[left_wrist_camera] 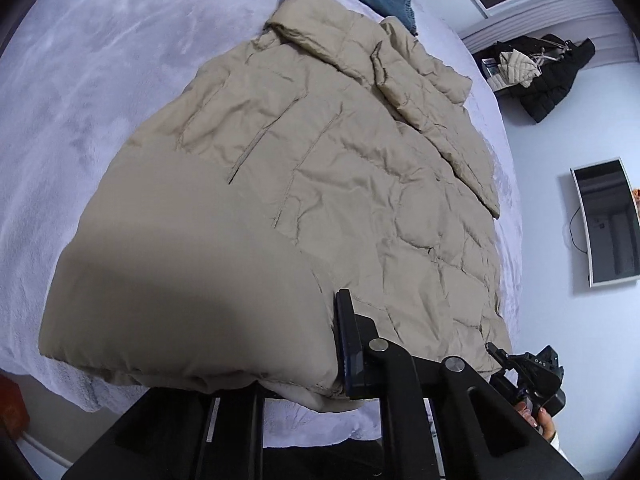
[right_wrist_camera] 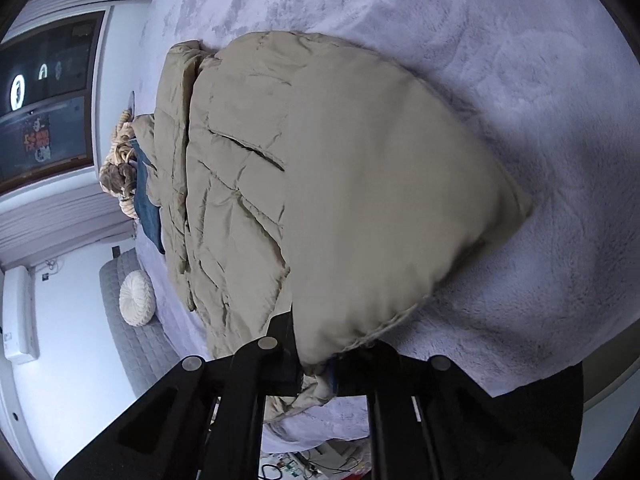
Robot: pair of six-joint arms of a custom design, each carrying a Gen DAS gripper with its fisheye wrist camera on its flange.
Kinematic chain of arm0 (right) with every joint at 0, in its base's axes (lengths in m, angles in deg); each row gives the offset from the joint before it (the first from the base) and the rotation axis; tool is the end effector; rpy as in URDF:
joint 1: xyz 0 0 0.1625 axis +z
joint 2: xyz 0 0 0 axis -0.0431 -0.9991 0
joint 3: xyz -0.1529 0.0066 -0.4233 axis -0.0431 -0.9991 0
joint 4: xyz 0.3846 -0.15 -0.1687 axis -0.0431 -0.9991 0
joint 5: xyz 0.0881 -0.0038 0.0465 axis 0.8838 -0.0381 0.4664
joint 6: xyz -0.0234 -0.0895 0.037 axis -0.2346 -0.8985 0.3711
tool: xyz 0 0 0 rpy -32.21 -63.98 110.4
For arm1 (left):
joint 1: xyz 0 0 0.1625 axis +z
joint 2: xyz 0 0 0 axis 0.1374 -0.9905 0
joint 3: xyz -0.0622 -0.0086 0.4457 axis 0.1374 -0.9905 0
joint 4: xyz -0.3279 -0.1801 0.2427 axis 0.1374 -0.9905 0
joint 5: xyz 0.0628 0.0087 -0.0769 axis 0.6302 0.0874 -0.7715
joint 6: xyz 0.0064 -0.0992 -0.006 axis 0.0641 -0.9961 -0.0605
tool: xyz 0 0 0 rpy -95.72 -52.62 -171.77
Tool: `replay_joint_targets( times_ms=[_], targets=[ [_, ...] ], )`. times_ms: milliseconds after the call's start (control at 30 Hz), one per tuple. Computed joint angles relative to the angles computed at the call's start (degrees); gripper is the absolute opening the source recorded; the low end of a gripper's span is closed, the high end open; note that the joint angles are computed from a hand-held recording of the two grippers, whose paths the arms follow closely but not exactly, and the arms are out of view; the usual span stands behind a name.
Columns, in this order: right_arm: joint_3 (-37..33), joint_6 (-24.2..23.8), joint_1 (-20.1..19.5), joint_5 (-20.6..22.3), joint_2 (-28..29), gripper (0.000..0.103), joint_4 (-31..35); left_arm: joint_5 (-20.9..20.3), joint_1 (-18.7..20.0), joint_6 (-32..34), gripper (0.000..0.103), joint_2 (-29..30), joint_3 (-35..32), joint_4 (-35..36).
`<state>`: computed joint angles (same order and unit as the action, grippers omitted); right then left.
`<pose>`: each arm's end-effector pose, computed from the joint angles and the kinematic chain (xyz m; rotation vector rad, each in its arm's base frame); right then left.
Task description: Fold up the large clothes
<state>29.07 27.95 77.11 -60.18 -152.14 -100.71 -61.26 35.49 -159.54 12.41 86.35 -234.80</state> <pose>-0.0062 -0.5585 0.3049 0.7090 2.9480 -0.4289 -0.1986 -0.4481 0.1314 -0.6591 2.7368 -0.8256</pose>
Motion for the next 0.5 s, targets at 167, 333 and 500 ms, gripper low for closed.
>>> replay_joint_targets(
  times_ms=[167,333,500],
  targets=[
    [-2.95,-4.35,2.5,-1.51,0.33,0.007,1.8,3.42,-1.56,3.36,0.016,-3.13,-1.43,3.98],
    [-8.63,-7.77,6.36,-2.64,2.57,0.007,3.25,7.85,-1.91,7.05,0.016,-4.45,-5.3,6.32],
    [-16.32,-11.93,10.59,-3.89,6.86,0.007,4.53,12.54,-0.79,12.7,0.016,-2.21,-11.53,5.8]
  ],
)
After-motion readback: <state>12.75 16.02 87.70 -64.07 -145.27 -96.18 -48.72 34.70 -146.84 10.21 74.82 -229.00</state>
